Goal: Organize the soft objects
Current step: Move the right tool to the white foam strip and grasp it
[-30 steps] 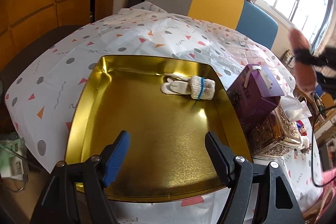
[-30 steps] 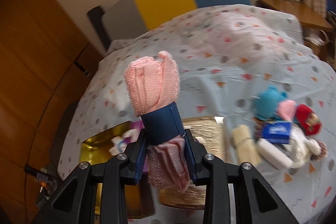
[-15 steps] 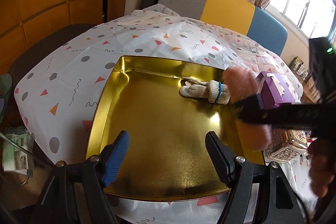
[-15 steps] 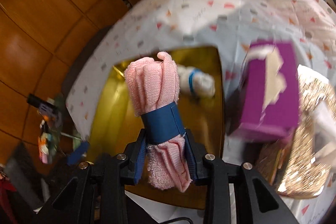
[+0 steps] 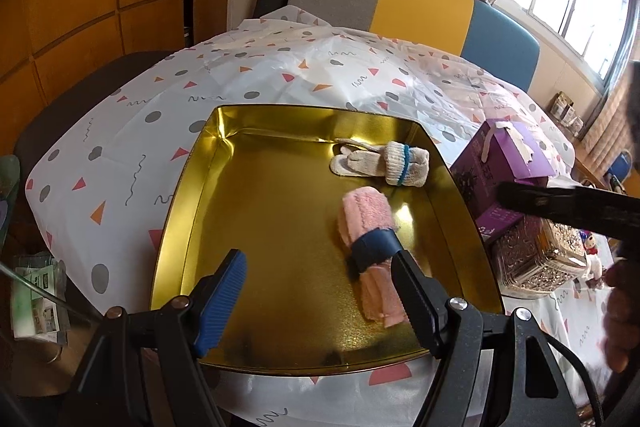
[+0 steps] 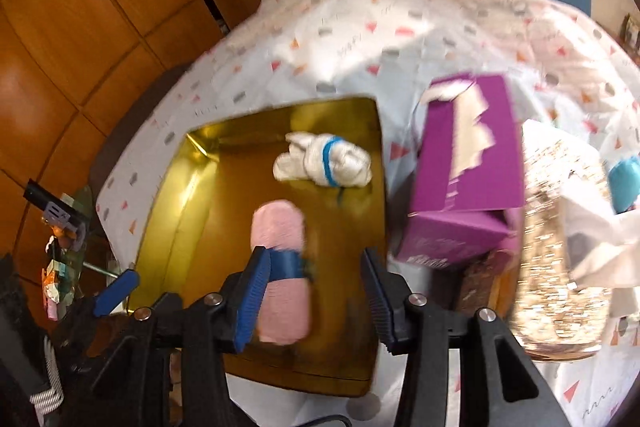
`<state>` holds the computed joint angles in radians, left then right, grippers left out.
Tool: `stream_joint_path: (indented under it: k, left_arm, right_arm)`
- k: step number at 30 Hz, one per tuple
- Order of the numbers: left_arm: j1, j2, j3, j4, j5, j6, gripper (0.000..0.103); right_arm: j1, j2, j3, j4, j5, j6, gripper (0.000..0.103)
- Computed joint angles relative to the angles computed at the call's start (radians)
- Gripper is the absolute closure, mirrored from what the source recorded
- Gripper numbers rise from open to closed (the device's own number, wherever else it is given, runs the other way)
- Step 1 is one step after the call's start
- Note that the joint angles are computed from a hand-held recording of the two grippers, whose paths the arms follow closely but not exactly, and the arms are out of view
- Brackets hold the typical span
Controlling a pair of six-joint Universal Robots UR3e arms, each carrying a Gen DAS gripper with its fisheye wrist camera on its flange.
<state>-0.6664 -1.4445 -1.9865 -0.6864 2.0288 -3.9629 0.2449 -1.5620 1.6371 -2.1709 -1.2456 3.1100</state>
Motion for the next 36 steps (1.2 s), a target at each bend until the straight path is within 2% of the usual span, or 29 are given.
stream_joint_path:
  k: [5,9,12,16,18,22,26,31,33,36]
  left_arm:
    - [-0.027,-0.033,0.037,-0.006,0.000,0.008,0.028]
    - [-0.053,-0.068,0.078,0.006,0.001,0.025,0.028]
    - [-0.075,-0.110,0.130,0.009,-0.001,0.042,0.028]
    - [-0.103,-0.168,0.207,0.006,-0.011,0.079,0.028]
    - [-0.120,-0.199,0.249,0.000,-0.008,0.099,0.028]
    - [-0.147,-0.256,0.330,-0.014,-0.018,0.130,0.028]
    - [-0.172,-0.303,0.394,-0.019,-0.028,0.153,0.028]
    - [-0.199,-0.362,0.483,-0.034,-0.043,0.191,0.028]
    - [-0.207,-0.386,0.519,-0.042,-0.051,0.200,0.028]
    - [-0.223,-0.422,0.578,-0.058,-0.052,0.218,0.028]
  right_arm:
    - [-0.156,-0.195,0.162,-0.011,0.061,-0.084,0.055]
    - [-0.426,-0.417,0.286,0.105,0.138,-0.212,0.055]
    - [-0.649,-0.519,0.329,0.208,0.175,-0.312,0.055]
    - [-0.922,-0.549,0.347,0.320,0.203,-0.420,0.055]
    - [-1.002,-0.524,0.360,0.302,0.193,-0.439,0.055]
    - [-1.000,-0.391,0.351,0.202,0.127,-0.456,0.055]
    - [-0.981,-0.314,0.336,0.155,0.082,-0.528,0.055]
    - [-0.878,-0.206,0.289,0.068,0.019,-0.579,0.049]
    - [-0.814,-0.156,0.278,0.009,-0.047,-0.579,0.049]
    - [-0.770,-0.090,0.255,0.018,-0.080,-0.594,0.049]
